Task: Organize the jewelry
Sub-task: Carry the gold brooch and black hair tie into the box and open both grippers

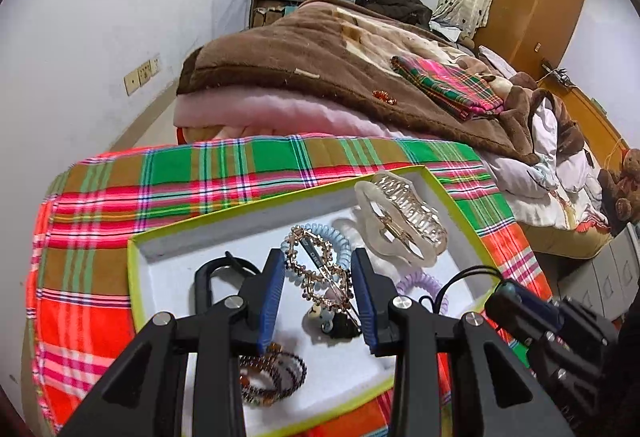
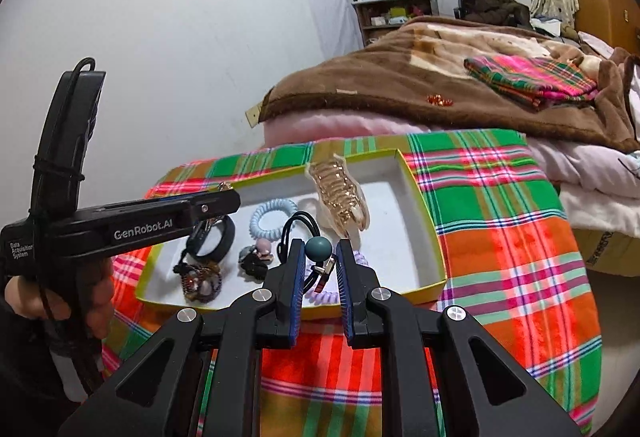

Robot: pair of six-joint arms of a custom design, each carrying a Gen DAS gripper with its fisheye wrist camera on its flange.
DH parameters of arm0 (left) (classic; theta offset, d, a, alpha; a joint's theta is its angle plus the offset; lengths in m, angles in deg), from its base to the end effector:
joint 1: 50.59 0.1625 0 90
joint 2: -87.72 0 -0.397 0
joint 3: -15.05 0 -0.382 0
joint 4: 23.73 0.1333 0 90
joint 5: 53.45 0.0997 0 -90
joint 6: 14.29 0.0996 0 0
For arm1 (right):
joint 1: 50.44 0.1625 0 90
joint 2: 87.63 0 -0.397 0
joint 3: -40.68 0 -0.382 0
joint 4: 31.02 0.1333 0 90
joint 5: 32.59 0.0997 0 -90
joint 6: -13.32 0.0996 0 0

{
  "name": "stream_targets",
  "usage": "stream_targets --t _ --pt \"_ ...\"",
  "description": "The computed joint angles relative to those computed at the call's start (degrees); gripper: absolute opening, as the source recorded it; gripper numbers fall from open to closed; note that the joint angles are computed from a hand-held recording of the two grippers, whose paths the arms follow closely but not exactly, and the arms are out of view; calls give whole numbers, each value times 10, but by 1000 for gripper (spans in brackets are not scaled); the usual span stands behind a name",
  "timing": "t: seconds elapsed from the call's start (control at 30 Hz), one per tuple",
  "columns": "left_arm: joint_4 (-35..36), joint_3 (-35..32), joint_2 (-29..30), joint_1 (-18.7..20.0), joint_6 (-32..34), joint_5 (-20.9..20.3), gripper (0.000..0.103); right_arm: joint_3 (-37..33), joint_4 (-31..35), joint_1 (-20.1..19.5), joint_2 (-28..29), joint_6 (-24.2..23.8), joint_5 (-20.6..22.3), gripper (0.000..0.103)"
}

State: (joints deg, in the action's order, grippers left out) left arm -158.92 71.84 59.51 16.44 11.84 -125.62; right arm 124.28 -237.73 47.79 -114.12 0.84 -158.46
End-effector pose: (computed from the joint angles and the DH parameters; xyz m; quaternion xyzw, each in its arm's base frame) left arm -0.1645 -0.8078 0.1051 0.3858 0.8985 -0.1384 0.1572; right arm 0.1719 -0.6651 0.0640 -0.0021 -0.8397 0.4626 0.2846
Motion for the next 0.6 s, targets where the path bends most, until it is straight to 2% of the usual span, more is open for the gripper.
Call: stream_targets --t 0.37,0.6 --pt "39 -72 53 1 3 13 36 -23 63 -20 6 25 15 16" --pt "51 -86 67 2 7 27 36 -41 96 -25 14 32 -11 16"
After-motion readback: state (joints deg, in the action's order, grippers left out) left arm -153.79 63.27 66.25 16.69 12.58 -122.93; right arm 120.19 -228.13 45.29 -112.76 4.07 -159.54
